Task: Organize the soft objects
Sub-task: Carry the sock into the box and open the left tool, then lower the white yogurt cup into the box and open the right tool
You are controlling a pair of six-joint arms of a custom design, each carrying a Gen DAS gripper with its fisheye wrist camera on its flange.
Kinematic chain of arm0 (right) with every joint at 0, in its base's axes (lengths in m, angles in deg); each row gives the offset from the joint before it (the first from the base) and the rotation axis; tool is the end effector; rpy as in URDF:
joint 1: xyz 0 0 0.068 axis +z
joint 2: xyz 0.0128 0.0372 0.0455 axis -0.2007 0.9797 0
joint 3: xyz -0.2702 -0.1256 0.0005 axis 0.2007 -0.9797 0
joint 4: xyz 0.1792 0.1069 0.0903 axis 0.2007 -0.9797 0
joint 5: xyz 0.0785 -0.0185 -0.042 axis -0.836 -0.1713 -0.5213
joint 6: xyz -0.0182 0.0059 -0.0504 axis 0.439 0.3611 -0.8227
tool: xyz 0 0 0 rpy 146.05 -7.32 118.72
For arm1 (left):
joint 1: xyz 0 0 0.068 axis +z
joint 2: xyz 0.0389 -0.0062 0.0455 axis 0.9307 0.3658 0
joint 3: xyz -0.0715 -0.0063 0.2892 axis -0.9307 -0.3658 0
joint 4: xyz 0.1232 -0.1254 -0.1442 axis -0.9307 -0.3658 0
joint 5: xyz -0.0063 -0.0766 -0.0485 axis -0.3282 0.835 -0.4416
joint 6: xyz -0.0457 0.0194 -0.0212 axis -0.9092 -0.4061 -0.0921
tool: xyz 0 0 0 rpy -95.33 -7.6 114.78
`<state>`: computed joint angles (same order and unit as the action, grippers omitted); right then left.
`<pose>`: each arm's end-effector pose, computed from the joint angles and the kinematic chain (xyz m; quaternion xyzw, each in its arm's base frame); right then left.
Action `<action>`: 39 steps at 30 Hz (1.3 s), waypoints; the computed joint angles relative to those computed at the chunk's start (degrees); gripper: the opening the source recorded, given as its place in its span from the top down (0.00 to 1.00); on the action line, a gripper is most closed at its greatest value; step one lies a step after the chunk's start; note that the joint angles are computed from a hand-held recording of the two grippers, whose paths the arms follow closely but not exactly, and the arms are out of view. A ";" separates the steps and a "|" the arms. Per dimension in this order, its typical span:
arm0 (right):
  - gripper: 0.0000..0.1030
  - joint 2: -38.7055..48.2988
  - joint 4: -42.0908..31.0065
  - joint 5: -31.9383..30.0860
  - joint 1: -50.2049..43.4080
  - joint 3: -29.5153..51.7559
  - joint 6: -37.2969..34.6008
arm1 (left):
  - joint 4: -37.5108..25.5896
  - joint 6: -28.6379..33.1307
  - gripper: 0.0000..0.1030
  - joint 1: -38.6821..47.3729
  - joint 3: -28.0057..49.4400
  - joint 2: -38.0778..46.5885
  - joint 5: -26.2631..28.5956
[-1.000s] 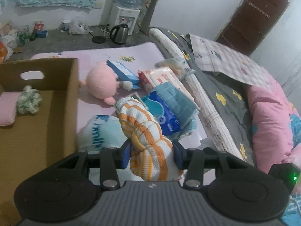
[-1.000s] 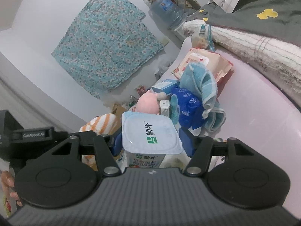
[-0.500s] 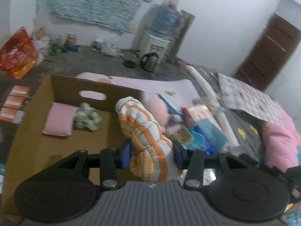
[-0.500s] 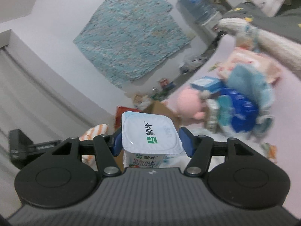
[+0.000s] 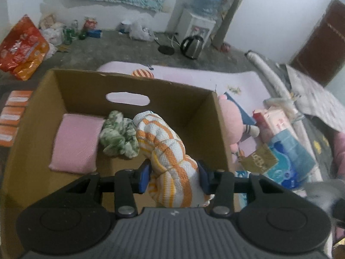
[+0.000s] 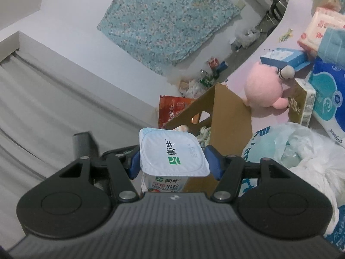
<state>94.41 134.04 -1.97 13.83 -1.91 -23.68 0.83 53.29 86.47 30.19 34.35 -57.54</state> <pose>0.1868 0.1004 0.1584 0.1305 0.8080 0.4594 0.3450 0.3459 0.0952 0.1106 0.0572 0.9533 -0.1518 0.2549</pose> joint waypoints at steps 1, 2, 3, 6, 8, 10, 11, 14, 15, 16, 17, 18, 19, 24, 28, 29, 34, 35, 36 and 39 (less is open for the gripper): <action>0.42 -0.11 -0.63 -0.43 -0.47 0.24 -0.03 | -0.56 0.30 0.54 -1.02 1.88 1.88 -0.45; 0.42 0.65 -0.12 -1.58 -1.80 0.10 -0.45 | -0.66 0.74 0.54 -1.66 2.68 3.05 -0.72; 0.42 0.57 -0.45 -2.09 -2.54 0.03 -0.76 | -0.59 0.98 0.54 -2.35 3.68 4.44 -1.07; 0.42 -0.04 -2.06 -3.58 -5.06 0.06 -2.05 | -0.49 1.24 0.53 -4.16 6.49 7.88 -2.52; 0.42 -0.11 -2.50 -4.56 -6.63 -0.02 -2.62 | -0.29 1.05 0.53 -5.05 7.81 9.49 -2.95; 0.42 0.46 -1.95 -5.55 -7.98 -0.39 -2.91 | -0.21 0.39 0.52 -5.90 9.16 11.08 -3.30; 0.42 0.57 -1.89 -6.10 -8.63 -0.64 -3.02 | -0.74 0.17 0.51 -6.24 10.15 11.80 -3.34; 0.42 2.12 -1.16 -7.25 -10.17 -0.83 -3.51 | -0.68 -1.08 0.42 -6.96 11.26 12.94 -3.33; 0.42 2.71 -0.67 -7.55 -10.56 -0.99 -3.59 | -0.32 -1.54 0.36 -7.13 11.36 13.09 -3.22; 0.42 3.19 -0.27 -7.85 -10.93 -1.16 -3.64 | 0.18 -1.99 0.34 -7.29 11.20 13.07 -3.12; 0.42 3.40 -0.27 -7.97 -11.17 -1.25 -3.67 | 0.73 -2.55 0.33 -7.58 10.92 12.93 -3.54; 0.42 3.53 -0.34 -8.00 -11.29 -1.27 -3.73 | 0.97 -2.78 0.33 -7.73 10.74 12.81 -3.86; 0.42 3.49 -0.49 -7.97 -11.37 -1.31 -3.84 | 0.95 -2.92 0.33 -7.75 10.69 12.71 -3.91; 0.42 1.09 -3.15 -6.74 -10.39 -0.76 -4.24 | 0.17 -4.73 0.32 -6.45 9.73 10.39 -3.51; 0.42 -5.01 -13.02 -4.84 -7.51 3.73 -5.71 | 0.57 -6.05 0.31 -4.30 6.17 5.04 -3.80; 0.42 -6.24 -15.78 -4.34 -6.44 5.50 -6.35 | 0.74 -6.03 0.29 -3.38 4.93 3.15 -3.70; 0.42 -6.46 -29.45 -2.72 -1.10 18.37 -9.96 | 0.67 -5.18 0.26 1.84 0.28 -4.53 -2.91; 0.42 -5.07 -33.02 -2.07 0.25 22.37 -11.37 | 0.27 -4.79 0.26 3.44 -0.34 -5.81 -2.12; 0.42 -3.81 -36.45 -1.46 1.36 26.09 -12.48 | 0.14 -4.59 0.26 4.72 -0.85 -6.74 -1.37; 0.42 2.67 -46.48 -0.75 3.80 38.38 -15.24 | -0.30 -3.25 0.26 9.02 -2.12 -9.31 1.04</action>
<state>97.08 87.56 -2.72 17.63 36.48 -38.92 0.53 50.04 95.49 28.07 25.04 -56.50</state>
